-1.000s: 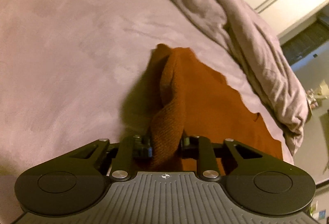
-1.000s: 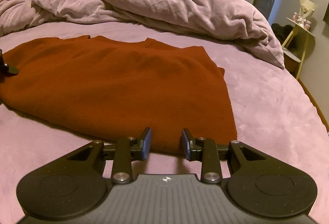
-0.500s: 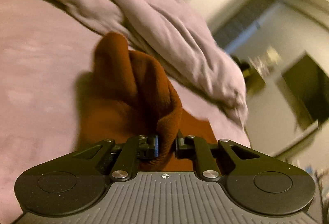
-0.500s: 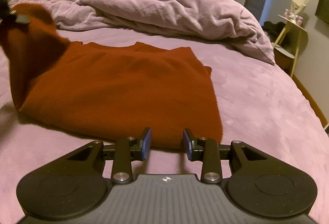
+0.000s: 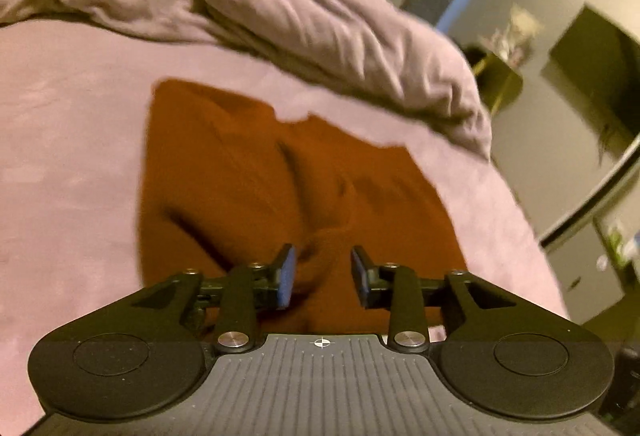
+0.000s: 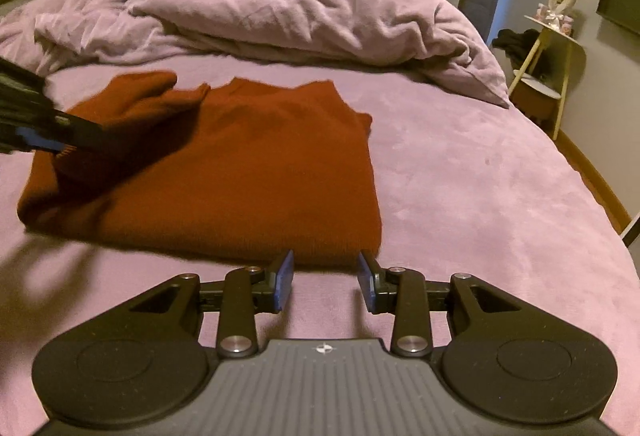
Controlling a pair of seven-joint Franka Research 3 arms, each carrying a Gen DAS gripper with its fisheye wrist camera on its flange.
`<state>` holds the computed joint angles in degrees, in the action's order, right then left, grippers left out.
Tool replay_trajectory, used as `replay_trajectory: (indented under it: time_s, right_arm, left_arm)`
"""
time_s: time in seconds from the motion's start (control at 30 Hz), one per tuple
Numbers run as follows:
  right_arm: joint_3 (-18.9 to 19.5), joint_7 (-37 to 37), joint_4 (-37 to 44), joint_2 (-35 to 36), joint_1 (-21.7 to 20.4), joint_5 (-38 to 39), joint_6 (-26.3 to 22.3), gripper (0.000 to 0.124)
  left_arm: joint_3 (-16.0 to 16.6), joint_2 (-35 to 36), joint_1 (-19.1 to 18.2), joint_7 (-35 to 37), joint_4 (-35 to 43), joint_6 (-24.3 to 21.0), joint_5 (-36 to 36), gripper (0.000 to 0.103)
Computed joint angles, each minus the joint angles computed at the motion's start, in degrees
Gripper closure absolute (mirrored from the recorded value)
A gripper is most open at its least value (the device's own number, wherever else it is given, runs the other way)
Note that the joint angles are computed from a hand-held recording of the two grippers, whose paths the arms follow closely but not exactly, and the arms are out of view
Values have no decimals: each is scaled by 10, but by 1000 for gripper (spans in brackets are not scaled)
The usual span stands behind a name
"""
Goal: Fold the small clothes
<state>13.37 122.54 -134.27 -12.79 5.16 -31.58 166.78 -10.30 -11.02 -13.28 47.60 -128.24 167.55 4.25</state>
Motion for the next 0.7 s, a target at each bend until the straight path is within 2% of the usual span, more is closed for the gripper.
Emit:
replay_trajectory:
  time_s: [0.1,0.13,0.27,0.33,0.4,0.43,0.47,0.5,0.53,0.6,0.63,0.7]
  right_arm:
    - [-2,0,13,9,8,14,21,90]
    - [-11,-20,20,16,23,40,31,90]
    - [-26,-108,68,57,77,126,78,91]
    - [-51,-221,93,84,133,235,100,91]
    - [-46,-251,128,111,146,260,90,92]
    - [-48,-295,145,124,157,304,79,92]
    - [-47,-337,160,138,164,347,64,92]
    - [-50,-345,169,147,167,352,50,92]
    - [-54,-348,178,157,170,344,27,92]
    - [-84,-285,196,173,188,247,-46,92]
    - [-84,-271,183,170,180,239,-43,92]
    - [-81,-281,171,160,171,286,-42,91]
  left_arm:
    - [-35,-40,63,-102,-30,-18,89,61]
    - [-35,-50,69,-116,-38,-31,102,60]
    - [-19,-49,62,-142,-45,-74,98,60]
    - [-14,-42,58,-141,-39,-97,97,60]
    - [1,-32,41,-108,-34,-113,69,58]
    - [5,-35,38,-98,-39,-116,62,56]
    - [2,-33,40,-100,-39,-120,65,56]
    - [2,-30,39,-96,-39,-117,65,56]
    - [4,-32,37,-88,-44,-112,60,55]
    - [4,-35,35,-78,-50,-106,57,51]
    - [0,-36,39,-82,-52,-104,65,49]
    - [-7,-31,47,-94,-50,-103,82,48]
